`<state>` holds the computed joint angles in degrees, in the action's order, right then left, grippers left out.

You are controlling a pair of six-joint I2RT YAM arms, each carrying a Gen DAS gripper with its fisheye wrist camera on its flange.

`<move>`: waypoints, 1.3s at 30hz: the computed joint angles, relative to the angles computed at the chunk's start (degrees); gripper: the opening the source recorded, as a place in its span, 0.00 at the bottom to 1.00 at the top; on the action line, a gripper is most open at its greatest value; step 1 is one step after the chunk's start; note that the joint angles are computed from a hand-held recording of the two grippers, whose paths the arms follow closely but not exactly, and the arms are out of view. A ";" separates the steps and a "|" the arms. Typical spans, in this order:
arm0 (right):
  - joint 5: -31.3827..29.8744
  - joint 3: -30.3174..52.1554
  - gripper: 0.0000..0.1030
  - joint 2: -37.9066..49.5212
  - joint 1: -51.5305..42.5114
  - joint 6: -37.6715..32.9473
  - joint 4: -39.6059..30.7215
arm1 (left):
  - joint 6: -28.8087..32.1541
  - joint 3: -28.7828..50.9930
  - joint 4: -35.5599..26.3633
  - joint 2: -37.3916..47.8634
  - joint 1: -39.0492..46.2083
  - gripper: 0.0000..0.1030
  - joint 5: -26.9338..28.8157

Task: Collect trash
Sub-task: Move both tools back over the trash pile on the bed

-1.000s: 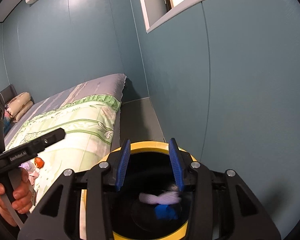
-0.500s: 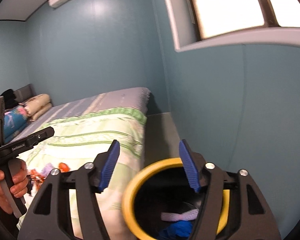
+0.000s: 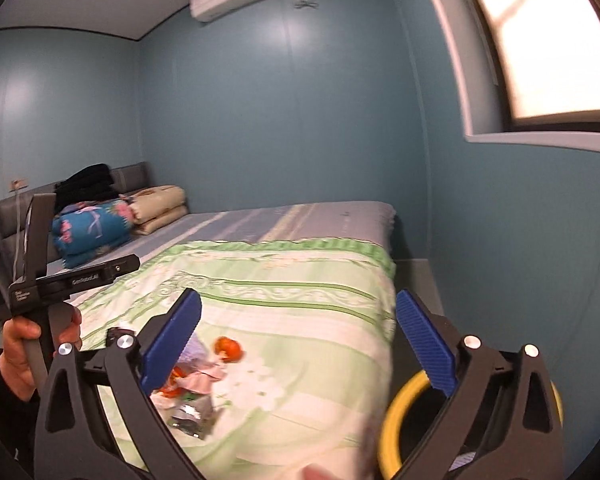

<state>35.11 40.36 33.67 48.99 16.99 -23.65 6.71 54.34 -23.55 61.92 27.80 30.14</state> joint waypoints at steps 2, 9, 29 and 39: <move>0.48 -0.76 0.92 2.41 2.31 -0.44 3.96 | 0.39 -0.52 1.34 0.61 3.88 0.92 -0.30; -1.25 -3.45 0.92 10.17 7.63 1.23 10.80 | 5.74 -2.71 3.99 4.44 14.82 0.92 0.00; -22.83 -3.35 0.92 40.94 0.90 5.59 22.70 | 16.85 -5.71 4.80 22.61 24.82 0.92 5.70; -26.79 3.93 0.79 52.16 -1.20 5.39 21.57 | 14.27 -3.35 6.41 27.23 22.22 0.92 3.71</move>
